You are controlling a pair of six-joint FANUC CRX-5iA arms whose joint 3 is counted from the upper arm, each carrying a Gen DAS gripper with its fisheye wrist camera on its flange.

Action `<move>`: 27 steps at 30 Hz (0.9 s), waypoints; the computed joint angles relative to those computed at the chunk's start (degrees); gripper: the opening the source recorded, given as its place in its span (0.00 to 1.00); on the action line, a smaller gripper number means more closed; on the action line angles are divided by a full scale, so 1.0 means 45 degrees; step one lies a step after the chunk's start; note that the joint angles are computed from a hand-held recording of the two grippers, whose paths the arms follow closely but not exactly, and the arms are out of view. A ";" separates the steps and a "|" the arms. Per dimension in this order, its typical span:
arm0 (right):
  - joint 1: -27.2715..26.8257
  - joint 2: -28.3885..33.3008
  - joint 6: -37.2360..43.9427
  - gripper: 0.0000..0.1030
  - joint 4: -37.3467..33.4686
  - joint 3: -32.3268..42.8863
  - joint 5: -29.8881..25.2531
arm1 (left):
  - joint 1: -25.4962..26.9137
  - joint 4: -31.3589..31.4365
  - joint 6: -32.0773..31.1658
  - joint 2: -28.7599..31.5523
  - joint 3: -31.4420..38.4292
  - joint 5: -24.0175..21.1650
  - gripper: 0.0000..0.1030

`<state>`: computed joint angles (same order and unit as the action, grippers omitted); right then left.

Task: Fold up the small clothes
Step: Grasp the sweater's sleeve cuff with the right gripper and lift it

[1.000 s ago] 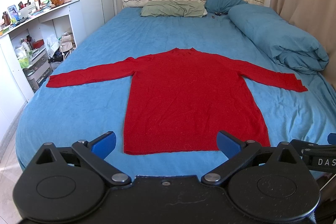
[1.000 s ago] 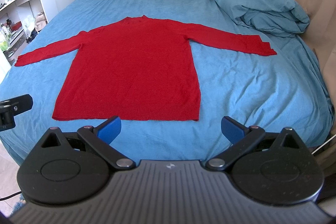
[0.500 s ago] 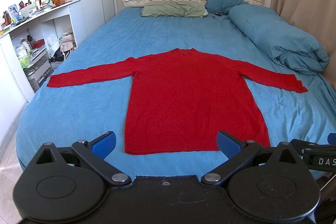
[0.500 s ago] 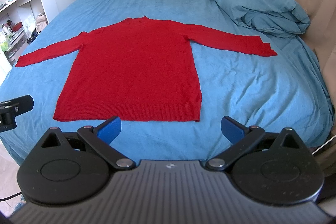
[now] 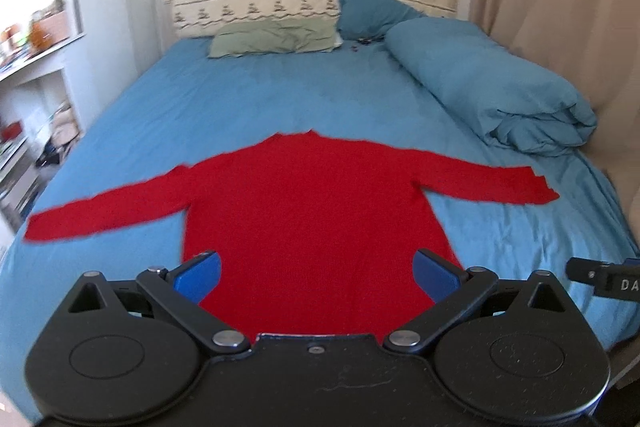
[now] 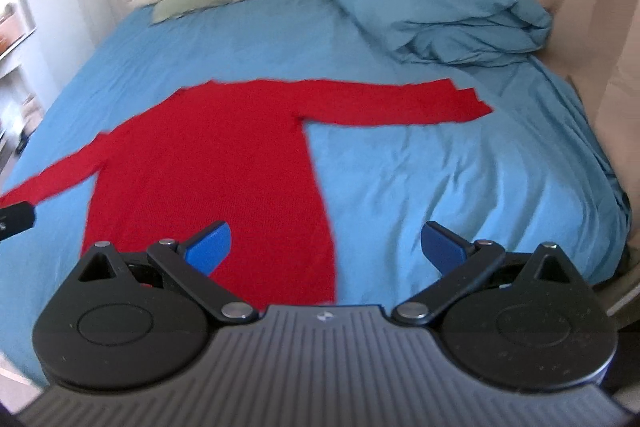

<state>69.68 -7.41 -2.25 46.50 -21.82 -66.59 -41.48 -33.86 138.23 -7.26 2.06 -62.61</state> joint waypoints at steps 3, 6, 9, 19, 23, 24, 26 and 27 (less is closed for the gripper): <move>-0.1778 0.0730 0.0164 1.00 0.0085 0.0334 0.0933 | 0.1377 0.1172 -0.1325 0.1097 0.0498 0.1393 1.00; -0.3382 0.1488 0.0058 1.00 0.0275 0.0608 0.1901 | 0.2467 0.2303 -0.2514 0.2348 0.1196 0.2414 1.00; -0.4832 0.2445 -0.0359 1.00 0.0361 0.1139 0.2729 | 0.3132 0.2982 -0.3272 0.3808 0.2378 0.2712 1.00; -0.8151 0.4737 -0.0088 1.00 -0.0448 0.2755 0.4714 | 0.3915 0.4609 -0.4439 0.8220 0.7482 0.0604 1.00; -0.9085 0.5541 0.0400 1.00 -0.0470 0.3098 0.5425 | 0.3838 0.4621 -0.4479 1.0011 0.9700 -0.0515 1.00; -0.9359 0.5781 0.0514 1.00 -0.0348 0.3119 0.5749 | 0.3865 0.4775 -0.4532 1.0526 1.0297 -0.0882 1.00; -0.9735 0.6197 0.0661 1.00 -0.0244 0.3175 0.6220 | 0.3932 0.5021 -0.4715 1.1591 1.1671 -0.1740 1.00; -0.9915 0.6420 0.0667 1.00 -0.0148 0.3196 0.6439 | 0.3949 0.5083 -0.4739 1.2040 1.2208 -0.2040 1.00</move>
<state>25.06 21.48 0.76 45.84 -7.44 -37.62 -23.71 -10.99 116.90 46.92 56.99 -71.79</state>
